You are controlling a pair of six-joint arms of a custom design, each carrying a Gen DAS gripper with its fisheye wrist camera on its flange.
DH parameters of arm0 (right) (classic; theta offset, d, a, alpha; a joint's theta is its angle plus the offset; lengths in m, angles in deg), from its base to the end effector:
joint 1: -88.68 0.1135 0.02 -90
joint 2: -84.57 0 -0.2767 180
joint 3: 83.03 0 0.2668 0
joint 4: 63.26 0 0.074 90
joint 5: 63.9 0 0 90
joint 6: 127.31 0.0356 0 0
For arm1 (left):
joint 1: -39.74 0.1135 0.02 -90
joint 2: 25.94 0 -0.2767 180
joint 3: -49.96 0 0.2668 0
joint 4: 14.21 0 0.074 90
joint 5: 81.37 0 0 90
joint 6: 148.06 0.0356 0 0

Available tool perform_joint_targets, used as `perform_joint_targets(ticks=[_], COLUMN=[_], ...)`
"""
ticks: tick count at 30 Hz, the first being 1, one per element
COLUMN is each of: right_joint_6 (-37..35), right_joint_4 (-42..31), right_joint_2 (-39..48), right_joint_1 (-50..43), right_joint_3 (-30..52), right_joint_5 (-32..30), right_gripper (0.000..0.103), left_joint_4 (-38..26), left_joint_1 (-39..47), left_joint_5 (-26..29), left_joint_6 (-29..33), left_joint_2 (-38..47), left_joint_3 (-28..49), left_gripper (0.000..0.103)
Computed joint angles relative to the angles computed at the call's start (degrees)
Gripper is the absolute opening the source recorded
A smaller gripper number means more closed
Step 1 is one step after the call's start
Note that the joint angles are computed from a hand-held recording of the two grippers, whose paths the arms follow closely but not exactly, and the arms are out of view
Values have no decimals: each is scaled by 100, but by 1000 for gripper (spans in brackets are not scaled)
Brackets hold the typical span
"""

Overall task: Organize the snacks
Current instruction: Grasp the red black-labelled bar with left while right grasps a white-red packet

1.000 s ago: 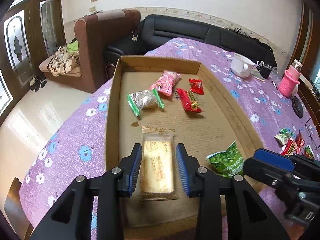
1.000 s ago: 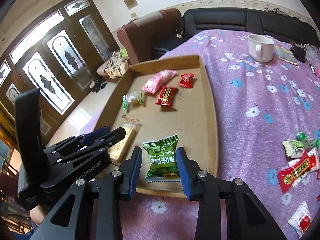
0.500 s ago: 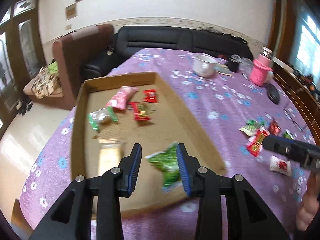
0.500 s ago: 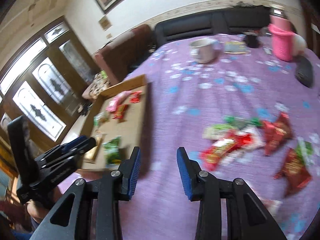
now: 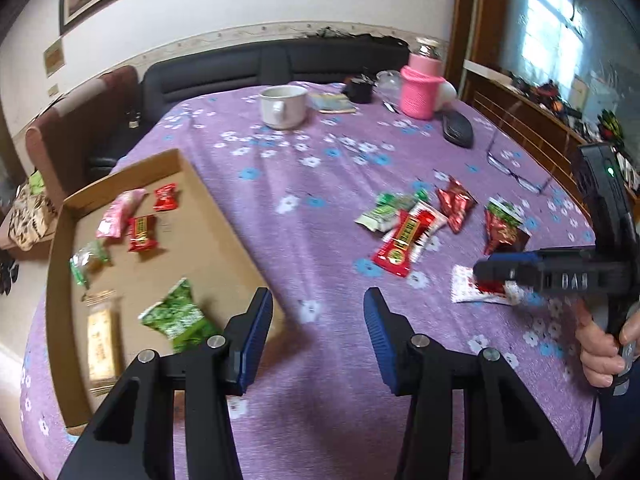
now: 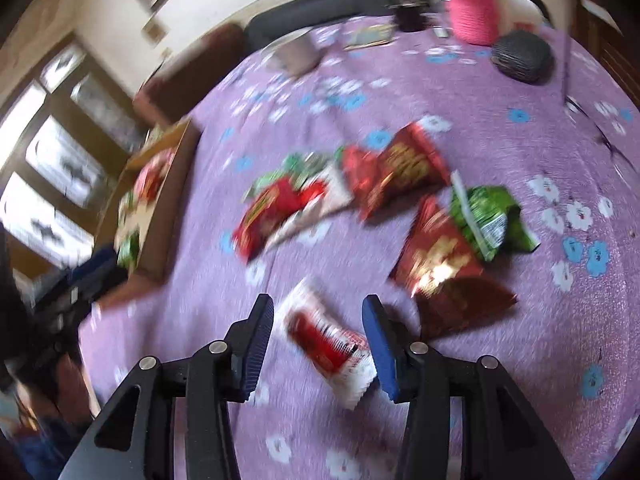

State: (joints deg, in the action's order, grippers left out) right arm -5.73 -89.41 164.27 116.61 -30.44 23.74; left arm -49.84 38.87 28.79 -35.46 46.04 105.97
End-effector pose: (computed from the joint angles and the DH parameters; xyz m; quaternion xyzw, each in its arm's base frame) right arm 0.2410 0.1294 0.1764 0.0237 0.9486 0.1733 0.2638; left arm 0.2574 -0.0162 0.2190 0.2455 0.8987 -0.1013 0.3491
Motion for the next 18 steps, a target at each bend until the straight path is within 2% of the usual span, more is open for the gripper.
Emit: perform_joint_targets(ticks=[5, 6, 7, 10, 15, 18], right_joint_6=[-437, -455, -478, -379, -137, -78], right_joint_4=[-534, -562, -532, -303, 226, 322], right_joint_2=[433, 522, 488, 268, -336, -431], right_joint_1=[949, 1081, 1119, 872, 288, 214], right_joint_3=[423, 461, 404, 172, -352, -414], right_joint_5=[1440, 1746, 1808, 1579, 1058, 1002], right_gripper=[47, 35, 29, 24, 24, 24], left_joint_4=[-102, -137, -159, -183, -35, 122], left_joint_1=[-298, -365, -456, -833, -1526, -1801], left_joint_5=[-7, -1, -19, -128, -665, -974], left_joint_6=[73, 78, 70, 74, -56, -246], left_joint_2=[110, 146, 198, 469, 1218, 1768], left_joint_3=[49, 79, 120, 318, 741, 1076], left_gripper=[47, 48, 50, 54, 55, 55])
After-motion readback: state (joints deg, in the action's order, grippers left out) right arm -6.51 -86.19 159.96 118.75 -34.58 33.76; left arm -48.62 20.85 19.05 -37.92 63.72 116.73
